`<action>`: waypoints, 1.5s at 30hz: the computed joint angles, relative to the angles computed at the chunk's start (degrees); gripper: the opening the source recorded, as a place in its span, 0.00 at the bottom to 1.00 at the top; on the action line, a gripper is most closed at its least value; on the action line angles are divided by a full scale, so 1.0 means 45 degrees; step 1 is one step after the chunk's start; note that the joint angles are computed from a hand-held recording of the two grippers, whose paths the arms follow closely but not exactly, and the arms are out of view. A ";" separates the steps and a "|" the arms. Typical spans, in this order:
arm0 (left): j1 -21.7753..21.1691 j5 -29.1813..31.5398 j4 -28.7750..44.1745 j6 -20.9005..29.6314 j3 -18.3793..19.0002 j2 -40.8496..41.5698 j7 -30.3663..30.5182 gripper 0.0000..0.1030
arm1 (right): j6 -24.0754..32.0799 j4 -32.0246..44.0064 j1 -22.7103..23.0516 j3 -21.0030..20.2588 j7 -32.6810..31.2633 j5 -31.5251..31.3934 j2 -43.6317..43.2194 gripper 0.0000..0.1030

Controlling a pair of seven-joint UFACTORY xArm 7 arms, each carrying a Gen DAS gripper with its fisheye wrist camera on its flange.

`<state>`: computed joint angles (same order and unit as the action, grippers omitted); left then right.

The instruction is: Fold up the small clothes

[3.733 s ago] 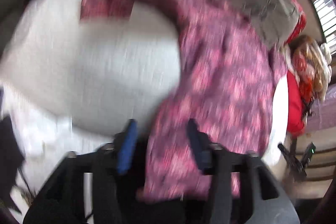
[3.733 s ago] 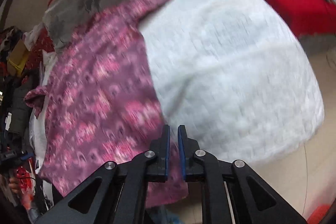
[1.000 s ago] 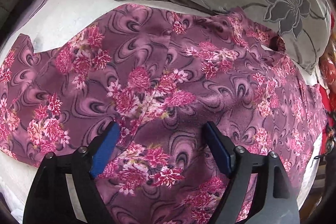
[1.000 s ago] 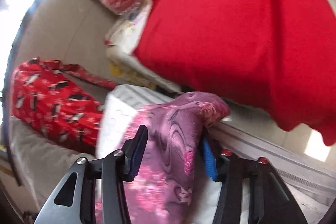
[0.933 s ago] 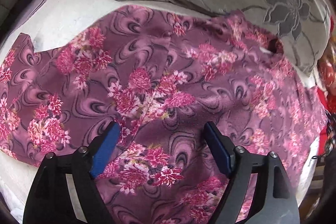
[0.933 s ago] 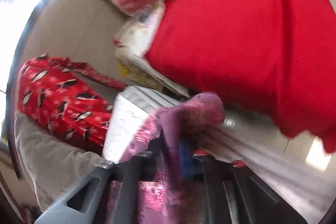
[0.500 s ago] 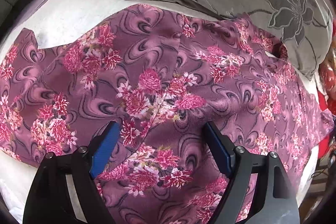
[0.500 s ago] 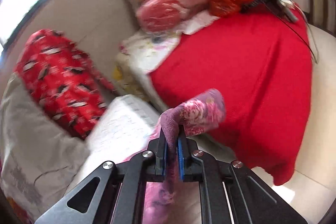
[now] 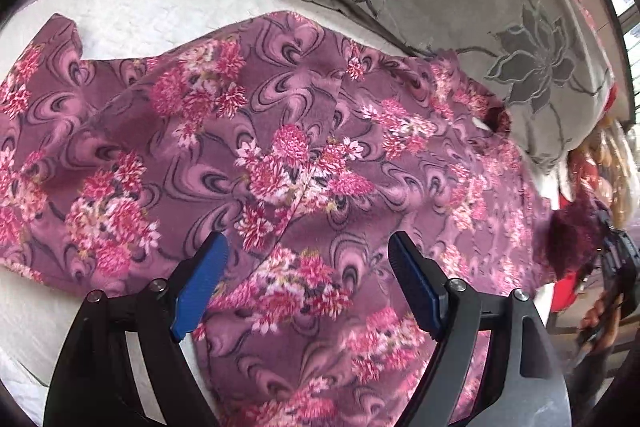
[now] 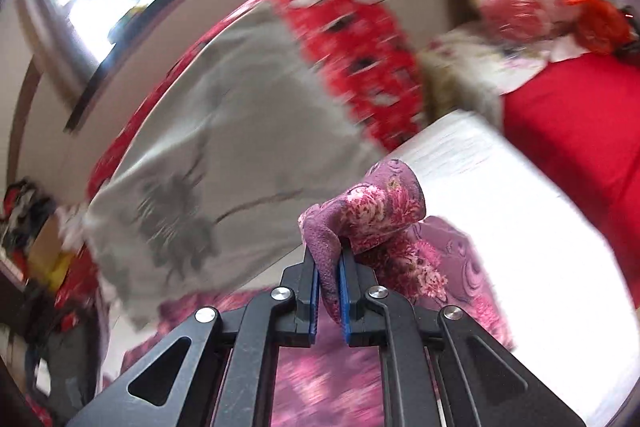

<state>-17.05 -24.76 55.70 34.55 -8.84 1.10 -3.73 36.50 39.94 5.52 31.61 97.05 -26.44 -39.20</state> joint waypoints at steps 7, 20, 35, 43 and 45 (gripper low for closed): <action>0.0203 -0.1531 -0.0477 0.0860 0.0438 -0.1224 0.1568 0.80 | -0.0746 0.3387 -0.0822 0.2375 0.1466 -0.2282 0.4800 0.08; 0.0418 -0.2477 -0.0949 0.1608 0.0981 -0.2204 0.2363 0.80 | 0.2891 1.1808 0.3970 0.3087 0.0704 -0.6838 1.5250 0.22; -0.0655 -0.2945 -0.0082 0.1929 0.0036 -0.1086 0.1578 0.80 | 0.4150 0.4627 0.4095 0.1535 0.1773 -0.1934 0.7179 0.55; -0.0904 -0.1523 0.0926 0.0617 -0.0454 0.0393 -0.0833 0.04 | 0.3358 -0.0008 0.5792 -0.0113 0.3140 0.0753 0.2778 0.57; -0.0796 -0.1867 0.0968 0.0450 -0.0442 0.0224 -0.0738 0.05 | 0.3161 -0.0558 0.5756 -0.0072 0.3441 0.0727 0.2010 0.57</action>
